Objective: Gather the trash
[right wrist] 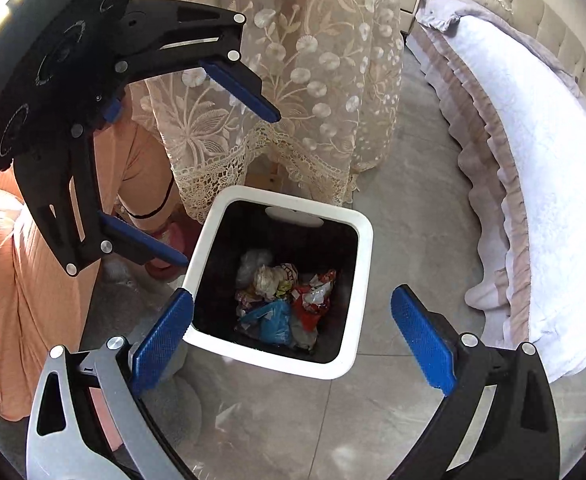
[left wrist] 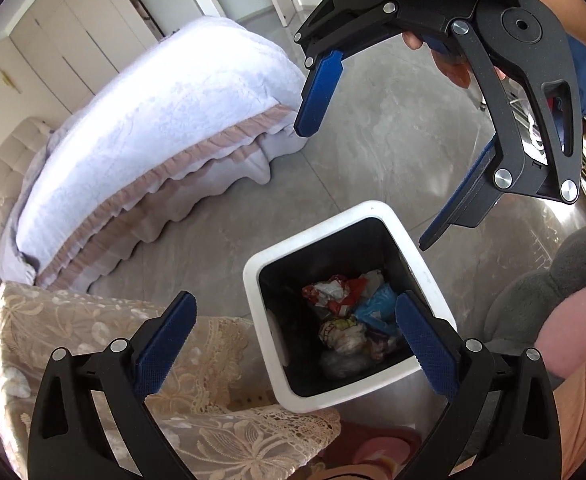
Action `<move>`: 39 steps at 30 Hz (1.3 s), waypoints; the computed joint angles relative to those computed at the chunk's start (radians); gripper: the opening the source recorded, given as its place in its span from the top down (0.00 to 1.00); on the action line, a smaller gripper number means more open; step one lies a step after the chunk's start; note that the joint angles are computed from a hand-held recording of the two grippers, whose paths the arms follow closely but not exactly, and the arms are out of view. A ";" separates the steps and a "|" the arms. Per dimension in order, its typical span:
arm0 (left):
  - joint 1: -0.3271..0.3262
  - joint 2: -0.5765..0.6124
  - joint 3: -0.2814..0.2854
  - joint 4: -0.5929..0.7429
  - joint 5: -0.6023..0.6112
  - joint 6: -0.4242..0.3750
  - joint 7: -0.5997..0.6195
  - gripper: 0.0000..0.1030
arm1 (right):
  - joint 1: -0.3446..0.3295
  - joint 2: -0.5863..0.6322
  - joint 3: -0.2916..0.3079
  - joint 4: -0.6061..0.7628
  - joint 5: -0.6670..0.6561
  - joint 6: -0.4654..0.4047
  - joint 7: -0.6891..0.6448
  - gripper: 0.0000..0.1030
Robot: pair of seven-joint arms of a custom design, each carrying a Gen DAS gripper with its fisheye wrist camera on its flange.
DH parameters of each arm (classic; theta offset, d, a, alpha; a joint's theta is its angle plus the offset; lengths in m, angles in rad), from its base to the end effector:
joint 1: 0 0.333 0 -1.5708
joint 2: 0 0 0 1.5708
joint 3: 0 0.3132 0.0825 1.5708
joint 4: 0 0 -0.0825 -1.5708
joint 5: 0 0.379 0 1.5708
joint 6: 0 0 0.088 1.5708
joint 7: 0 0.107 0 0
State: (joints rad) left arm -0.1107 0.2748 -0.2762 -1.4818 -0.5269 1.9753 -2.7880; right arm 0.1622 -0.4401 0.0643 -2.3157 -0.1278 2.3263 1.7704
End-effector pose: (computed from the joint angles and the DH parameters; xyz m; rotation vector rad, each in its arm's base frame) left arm 0.6085 -0.2578 0.5546 0.7838 2.6978 -0.8438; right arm 0.4417 0.1030 0.5582 -2.0670 1.8822 -0.5124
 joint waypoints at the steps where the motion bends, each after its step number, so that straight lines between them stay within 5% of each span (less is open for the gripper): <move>1: 0.005 0.001 0.002 0.012 -0.006 -0.015 -0.008 0.05 | -0.005 -0.002 0.009 0.007 -0.013 -0.002 0.011 0.05; 9: 0.076 -0.027 0.026 0.061 -0.135 -0.111 -0.052 0.05 | -0.038 -0.018 0.083 0.063 -0.160 0.053 0.165 0.05; 18: 0.158 -0.043 0.066 0.100 -0.300 -0.093 -0.147 0.05 | -0.045 0.068 0.132 0.192 -0.312 0.169 0.317 0.05; 25: 0.190 -0.068 0.087 0.068 -0.388 0.114 -0.203 0.05 | -0.045 0.215 0.176 0.371 -0.503 0.193 0.543 0.05; 29: 0.218 -0.007 0.094 0.169 -0.380 0.126 -0.355 0.05 | -0.018 0.316 0.193 0.507 -0.644 0.139 0.705 0.05; 34: 0.270 0.042 0.084 0.249 -0.380 0.190 -0.497 0.05 | 0.057 0.425 0.179 0.654 -0.758 0.127 0.855 0.05; 39: 0.314 0.075 0.071 0.303 -0.370 0.281 -0.617 0.05 | 0.177 0.568 0.165 0.853 -0.911 -0.019 0.950 0.05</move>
